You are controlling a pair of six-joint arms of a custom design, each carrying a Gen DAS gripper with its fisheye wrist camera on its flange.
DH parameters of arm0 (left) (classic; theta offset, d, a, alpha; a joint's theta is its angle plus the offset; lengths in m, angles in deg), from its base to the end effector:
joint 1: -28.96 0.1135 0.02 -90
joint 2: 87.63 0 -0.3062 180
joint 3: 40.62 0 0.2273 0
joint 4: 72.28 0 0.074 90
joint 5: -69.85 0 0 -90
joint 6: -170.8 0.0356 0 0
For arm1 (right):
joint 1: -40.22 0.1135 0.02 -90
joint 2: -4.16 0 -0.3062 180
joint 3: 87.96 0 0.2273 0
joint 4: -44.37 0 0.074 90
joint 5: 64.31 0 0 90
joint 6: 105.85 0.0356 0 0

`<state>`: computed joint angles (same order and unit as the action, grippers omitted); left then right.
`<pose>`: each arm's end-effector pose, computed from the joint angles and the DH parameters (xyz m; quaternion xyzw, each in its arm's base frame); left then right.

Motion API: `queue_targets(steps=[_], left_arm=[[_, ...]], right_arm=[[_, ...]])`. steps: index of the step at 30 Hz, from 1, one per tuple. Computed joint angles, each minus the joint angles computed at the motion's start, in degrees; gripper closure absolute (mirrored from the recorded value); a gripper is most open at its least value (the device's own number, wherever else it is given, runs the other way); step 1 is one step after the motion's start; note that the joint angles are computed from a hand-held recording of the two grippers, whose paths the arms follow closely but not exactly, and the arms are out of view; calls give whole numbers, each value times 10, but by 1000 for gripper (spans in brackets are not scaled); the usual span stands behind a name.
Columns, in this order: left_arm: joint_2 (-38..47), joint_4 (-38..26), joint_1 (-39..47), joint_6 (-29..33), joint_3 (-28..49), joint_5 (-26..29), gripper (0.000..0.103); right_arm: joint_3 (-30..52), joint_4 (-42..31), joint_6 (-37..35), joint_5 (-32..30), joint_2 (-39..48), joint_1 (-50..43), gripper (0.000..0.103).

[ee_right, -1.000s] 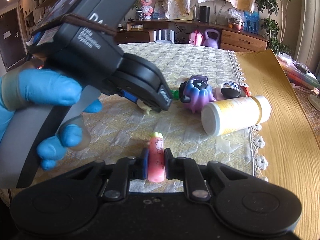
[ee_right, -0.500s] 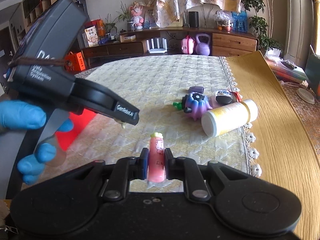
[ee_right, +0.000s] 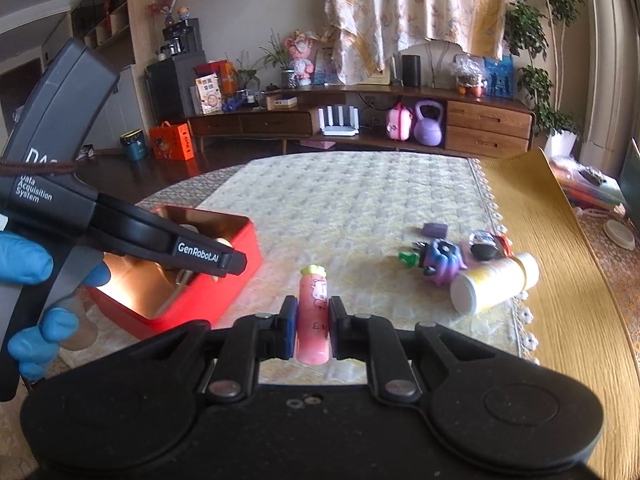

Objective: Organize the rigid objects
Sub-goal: 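Carry the lip balm and mushroom toy into the red tin box and release both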

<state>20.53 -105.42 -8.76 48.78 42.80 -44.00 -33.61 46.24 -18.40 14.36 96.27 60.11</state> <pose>0.3082 -0.2202 0.2191 -0.0103 0.9419 0.0082 0.3356 0.2790 0.1084 0.2165 -0.2165 0.8605 0.1551 0.4342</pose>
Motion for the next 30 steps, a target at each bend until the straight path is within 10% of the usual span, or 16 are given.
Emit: queue_targets(steps=[30], left_arm=[[-92, 66, 208, 108, -186, 70, 74]], right_arm=[[321, -144, 19, 46, 226, 149, 88]])
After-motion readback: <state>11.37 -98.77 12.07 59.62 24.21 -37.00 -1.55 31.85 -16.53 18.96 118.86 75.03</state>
